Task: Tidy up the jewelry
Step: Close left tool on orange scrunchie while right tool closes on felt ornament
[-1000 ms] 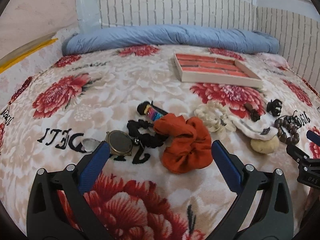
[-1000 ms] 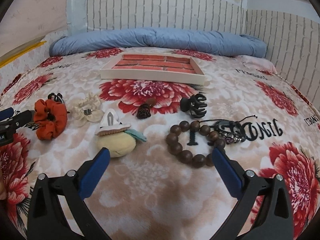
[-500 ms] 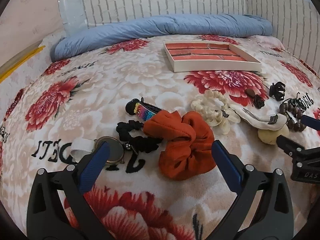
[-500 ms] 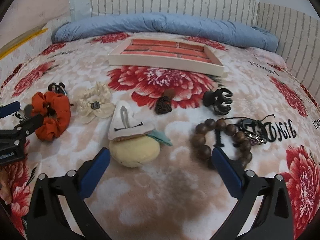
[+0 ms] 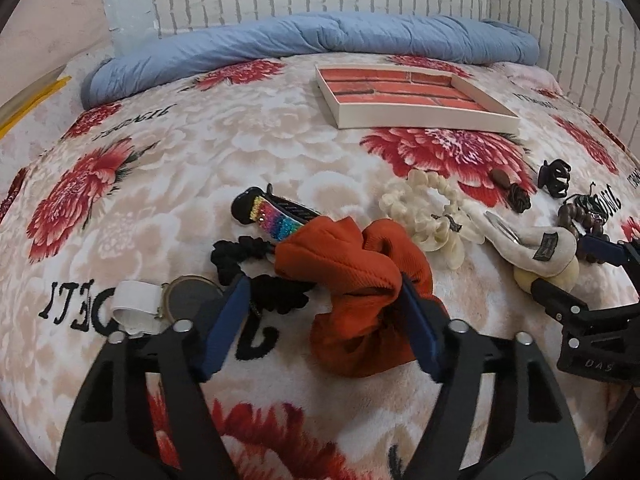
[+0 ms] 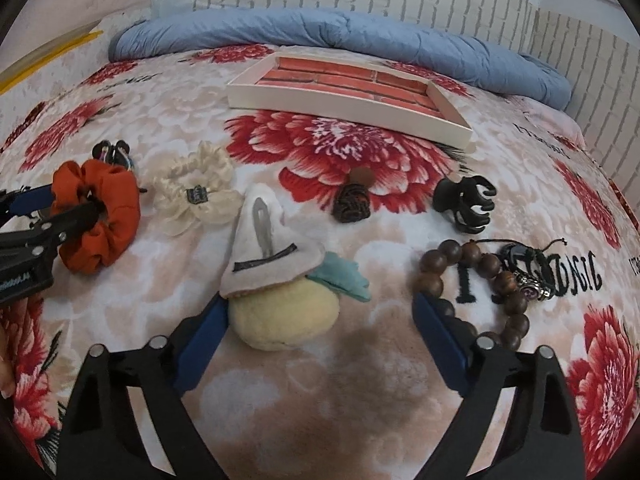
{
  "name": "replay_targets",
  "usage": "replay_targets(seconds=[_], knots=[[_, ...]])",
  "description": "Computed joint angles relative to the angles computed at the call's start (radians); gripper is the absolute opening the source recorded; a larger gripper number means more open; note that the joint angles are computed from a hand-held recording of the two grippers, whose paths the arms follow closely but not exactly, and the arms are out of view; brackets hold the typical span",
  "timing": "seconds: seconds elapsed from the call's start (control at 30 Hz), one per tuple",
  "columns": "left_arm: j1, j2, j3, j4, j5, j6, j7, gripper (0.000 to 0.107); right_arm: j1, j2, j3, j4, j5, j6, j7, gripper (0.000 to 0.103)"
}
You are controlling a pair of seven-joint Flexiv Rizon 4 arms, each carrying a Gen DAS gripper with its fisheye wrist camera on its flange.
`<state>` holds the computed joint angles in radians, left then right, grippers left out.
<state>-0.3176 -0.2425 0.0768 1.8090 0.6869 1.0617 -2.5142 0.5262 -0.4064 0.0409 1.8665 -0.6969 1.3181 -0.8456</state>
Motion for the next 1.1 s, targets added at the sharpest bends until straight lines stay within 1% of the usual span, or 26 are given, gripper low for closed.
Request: replay_targets(seconds=[0.07,0.13,0.2,0.23,0.27,0.33,0.4,0.43,0.47,0.73,0.83,0.93,1.1], knots=[[0.006,-0.002,-0.003,0.003,-0.012,0.008,0.015,0.058,-0.009,-0.007,0.021,-0.01,0.028,-0.01,-0.024,0.083],[0.011,-0.005,-0.005,0.007,-0.027,0.016,0.029,0.053,-0.019,-0.012,0.042,-0.018,0.06,-0.013,-0.054,0.077],[0.018,-0.008,-0.006,0.014,-0.047,0.03,0.046,0.045,-0.025,-0.016,0.059,-0.025,0.095,-0.018,-0.081,0.071],[0.018,-0.011,-0.006,0.015,-0.055,0.033,0.052,0.043,-0.025,-0.017,0.061,-0.026,0.106,-0.014,-0.09,0.069],[0.018,-0.011,-0.004,0.017,-0.059,0.037,0.056,0.04,-0.027,-0.018,0.069,-0.028,0.121,-0.01,-0.104,0.064],[0.015,-0.012,0.0,0.019,-0.063,0.041,0.06,0.037,-0.025,-0.018,0.072,-0.027,0.139,-0.002,-0.119,0.059],[0.011,-0.015,0.003,0.017,-0.065,0.042,0.061,0.033,-0.026,-0.016,0.077,-0.022,0.157,0.008,-0.138,0.051],[0.01,-0.015,0.004,0.018,-0.066,0.043,0.061,0.031,-0.022,-0.015,0.074,-0.021,0.161,0.012,-0.141,0.051],[0.011,-0.015,0.004,0.019,-0.07,0.047,0.066,0.027,-0.022,-0.015,0.074,-0.021,0.168,0.015,-0.147,0.05],[0.001,-0.021,0.014,0.02,-0.067,0.058,0.058,0.02,-0.048,-0.022,0.115,-0.036,0.268,0.022,-0.219,0.048],[0.002,-0.017,0.018,0.03,-0.068,0.076,0.048,0.017,-0.067,-0.022,0.14,-0.043,0.314,0.026,-0.258,0.047],[0.004,-0.009,0.022,0.043,-0.066,0.097,0.036,0.016,-0.073,-0.017,0.144,-0.039,0.338,0.051,-0.286,0.047],[-0.01,0.011,0.034,0.05,-0.015,0.117,-0.032,0.014,-0.077,-0.006,0.13,-0.029,0.353,0.102,-0.314,0.047]])
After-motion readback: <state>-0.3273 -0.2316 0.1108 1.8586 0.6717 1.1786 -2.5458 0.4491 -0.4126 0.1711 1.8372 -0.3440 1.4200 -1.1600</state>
